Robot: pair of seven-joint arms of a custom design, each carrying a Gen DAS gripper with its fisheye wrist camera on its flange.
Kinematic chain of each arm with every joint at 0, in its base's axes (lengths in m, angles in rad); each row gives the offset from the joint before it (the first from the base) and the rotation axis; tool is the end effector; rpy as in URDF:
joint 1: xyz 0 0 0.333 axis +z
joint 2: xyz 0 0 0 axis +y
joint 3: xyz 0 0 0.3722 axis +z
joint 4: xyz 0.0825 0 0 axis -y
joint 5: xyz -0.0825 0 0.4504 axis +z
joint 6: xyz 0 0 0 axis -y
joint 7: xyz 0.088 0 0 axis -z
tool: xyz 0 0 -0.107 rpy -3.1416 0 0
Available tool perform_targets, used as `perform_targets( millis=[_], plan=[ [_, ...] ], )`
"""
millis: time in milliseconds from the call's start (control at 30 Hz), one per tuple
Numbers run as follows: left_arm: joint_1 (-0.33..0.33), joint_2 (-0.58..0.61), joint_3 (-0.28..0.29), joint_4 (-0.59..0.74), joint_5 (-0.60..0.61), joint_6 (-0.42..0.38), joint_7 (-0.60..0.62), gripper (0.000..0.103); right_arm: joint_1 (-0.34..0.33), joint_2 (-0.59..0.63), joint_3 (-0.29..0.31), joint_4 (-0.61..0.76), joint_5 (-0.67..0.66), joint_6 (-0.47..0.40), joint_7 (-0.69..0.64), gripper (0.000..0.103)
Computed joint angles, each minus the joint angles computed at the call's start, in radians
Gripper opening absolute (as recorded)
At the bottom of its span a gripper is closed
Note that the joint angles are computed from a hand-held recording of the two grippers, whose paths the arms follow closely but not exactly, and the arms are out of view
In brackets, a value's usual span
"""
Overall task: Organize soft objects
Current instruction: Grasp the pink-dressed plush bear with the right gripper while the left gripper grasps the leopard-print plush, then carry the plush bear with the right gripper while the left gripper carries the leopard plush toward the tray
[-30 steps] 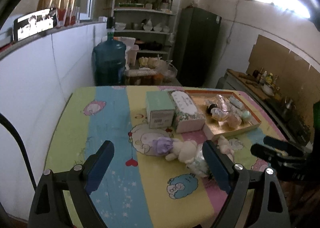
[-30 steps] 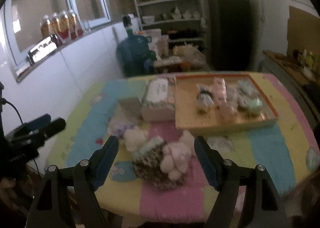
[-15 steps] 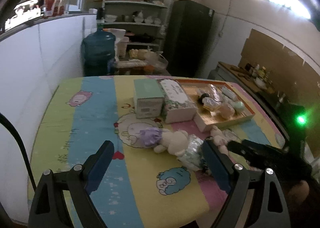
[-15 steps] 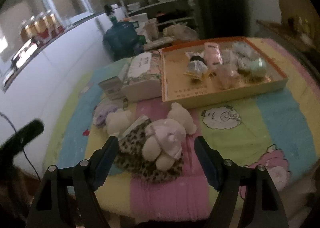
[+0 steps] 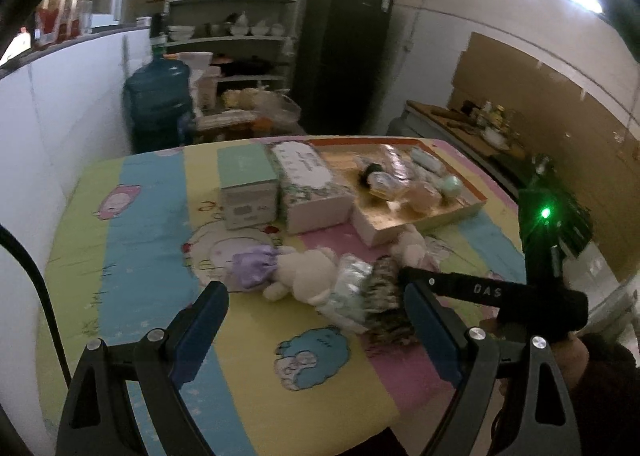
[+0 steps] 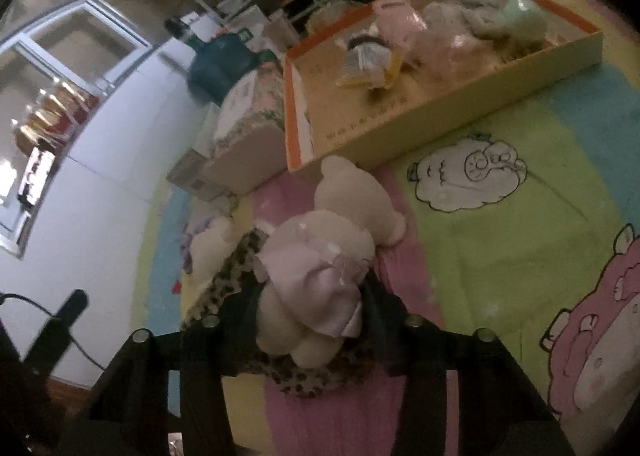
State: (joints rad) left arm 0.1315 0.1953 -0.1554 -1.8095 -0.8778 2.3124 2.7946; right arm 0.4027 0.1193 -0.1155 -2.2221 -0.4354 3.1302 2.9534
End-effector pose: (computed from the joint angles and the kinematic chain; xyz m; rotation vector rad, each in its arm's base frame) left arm 0.7150 -0.0250 0.5006 -1.1409 2.5285 -1.1637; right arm 0.6020 0.2178 0.4194 -1.0421 2.1157 -0.1859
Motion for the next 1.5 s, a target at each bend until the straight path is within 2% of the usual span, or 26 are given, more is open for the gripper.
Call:
perform_targets(
  millis=[33,133,233,267,400,467,500,567,600,667,767,833,1067,1167,1500],
  plan=[
    [0.001,0.005,-0.002,0.005,-0.001,-0.015,0.007,0.090,0.045,-0.011,-0.056,-0.001,-0.086,0.004,0.071,0.045],
    [-0.001,0.013,-0.012,0.011,-0.005,-0.070,0.043,0.090,0.116,-0.041,-0.160,0.002,-0.370,0.009,0.330,0.045],
    [-0.015,0.026,-0.021,0.010,0.010,-0.092,0.071,0.089,0.103,-0.070,-0.158,-0.002,-0.496,-0.007,0.445,0.045],
    [-0.021,0.035,-0.023,0.014,0.020,-0.100,0.074,0.085,0.094,-0.081,-0.151,-0.005,-0.527,-0.018,0.474,0.045],
    [-0.043,0.057,-0.036,0.006,0.049,-0.070,0.094,0.077,0.049,-0.127,-0.106,-0.033,-0.576,-0.054,0.518,0.045],
    [-0.059,0.070,-0.040,0.001,0.079,-0.035,0.083,0.061,0.026,-0.151,-0.079,-0.051,-0.586,-0.078,0.529,0.045],
    [-0.065,0.073,-0.042,-0.005,0.095,-0.015,0.073,0.057,0.014,-0.165,-0.067,-0.064,-0.588,-0.085,0.530,0.046],
    [-0.075,0.084,-0.042,-0.010,0.135,0.012,0.042,0.042,-0.005,-0.182,-0.043,-0.079,-0.561,-0.106,0.507,0.046],
    [-0.076,0.090,-0.043,-0.008,0.151,0.012,0.029,0.038,-0.014,-0.189,-0.030,-0.084,-0.549,-0.120,0.495,0.046],
    [-0.073,0.099,-0.047,-0.006,0.172,0.006,0.008,0.020,-0.019,-0.205,-0.004,-0.093,-0.480,-0.181,0.420,0.046],
    [-0.053,0.101,-0.060,0.003,0.152,-0.031,0.014,0.009,-0.012,-0.213,0.047,-0.062,-0.368,-0.369,0.247,0.046],
    [-0.041,0.100,-0.064,0.011,0.136,-0.063,0.026,0.007,-0.030,-0.211,0.078,-0.052,-0.368,-0.395,0.226,0.046],
    [-0.019,0.060,-0.059,0.026,0.037,-0.130,0.067,0.007,-0.114,-0.220,0.170,-0.039,-0.402,-0.403,0.233,0.046],
    [-0.020,0.039,-0.051,0.028,-0.002,-0.138,0.078,0.007,-0.149,-0.228,0.207,-0.030,-0.416,-0.417,0.239,0.046],
    [-0.033,0.012,-0.034,0.069,-0.093,-0.165,0.088,0.007,-0.198,-0.269,0.251,-0.013,-0.464,-0.459,0.250,0.046]
  ],
)
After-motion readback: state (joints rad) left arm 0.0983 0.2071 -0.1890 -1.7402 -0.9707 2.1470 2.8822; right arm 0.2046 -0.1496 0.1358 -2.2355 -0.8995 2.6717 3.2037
